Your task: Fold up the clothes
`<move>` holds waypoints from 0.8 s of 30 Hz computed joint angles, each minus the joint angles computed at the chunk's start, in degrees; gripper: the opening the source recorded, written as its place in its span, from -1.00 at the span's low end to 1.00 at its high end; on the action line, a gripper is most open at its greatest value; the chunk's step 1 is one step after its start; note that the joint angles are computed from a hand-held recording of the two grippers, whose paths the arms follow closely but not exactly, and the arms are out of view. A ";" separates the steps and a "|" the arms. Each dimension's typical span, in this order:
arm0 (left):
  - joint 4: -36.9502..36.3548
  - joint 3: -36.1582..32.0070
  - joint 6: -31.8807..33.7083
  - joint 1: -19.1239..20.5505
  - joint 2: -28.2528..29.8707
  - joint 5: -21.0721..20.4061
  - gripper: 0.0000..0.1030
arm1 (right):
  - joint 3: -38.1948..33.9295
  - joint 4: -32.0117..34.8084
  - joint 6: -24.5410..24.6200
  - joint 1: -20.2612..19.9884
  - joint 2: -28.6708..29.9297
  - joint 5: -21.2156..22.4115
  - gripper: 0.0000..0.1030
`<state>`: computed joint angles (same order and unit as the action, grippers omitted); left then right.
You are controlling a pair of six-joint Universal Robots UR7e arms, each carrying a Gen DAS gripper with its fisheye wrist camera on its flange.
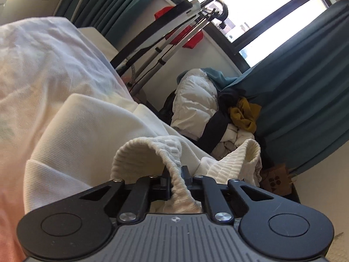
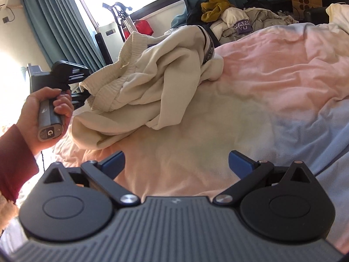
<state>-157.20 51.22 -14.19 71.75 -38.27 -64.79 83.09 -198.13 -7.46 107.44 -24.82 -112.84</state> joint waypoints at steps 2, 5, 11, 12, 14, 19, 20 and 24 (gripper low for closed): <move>-4.75 5.88 1.57 -1.61 -3.25 1.62 -0.82 | 0.71 -1.96 -1.39 0.17 -0.18 0.67 1.00; -11.44 15.85 5.17 -4.61 -8.87 3.53 -0.83 | 1.67 -7.34 -4.82 0.66 0.23 1.26 1.00; -19.39 34.36 9.47 -9.53 -21.80 3.97 -0.83 | 1.51 -13.40 -12.11 2.56 1.94 -2.18 0.99; -19.76 37.16 10.03 -10.30 -24.26 4.05 -0.83 | 2.08 -14.15 -12.59 2.93 1.71 -1.98 0.99; -20.01 42.15 11.47 -10.54 -28.69 4.23 -0.83 | 3.78 -16.03 -13.03 3.68 0.79 -0.42 0.99; -18.52 52.16 13.13 -10.01 -38.85 3.88 -0.82 | 6.73 -19.34 -11.16 6.23 -1.04 -0.49 0.99; -17.68 53.18 12.10 -8.90 -40.04 3.06 -0.82 | 6.56 -19.69 -12.29 6.96 -0.79 -2.41 0.99; -14.28 55.29 8.18 -4.06 -43.08 -0.82 -0.82 | 3.51 -17.04 -19.73 10.48 2.20 -15.19 0.99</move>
<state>-171.48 106.51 -6.02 67.69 -81.35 -65.62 86.61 -215.17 -27.20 117.91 -22.63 -128.04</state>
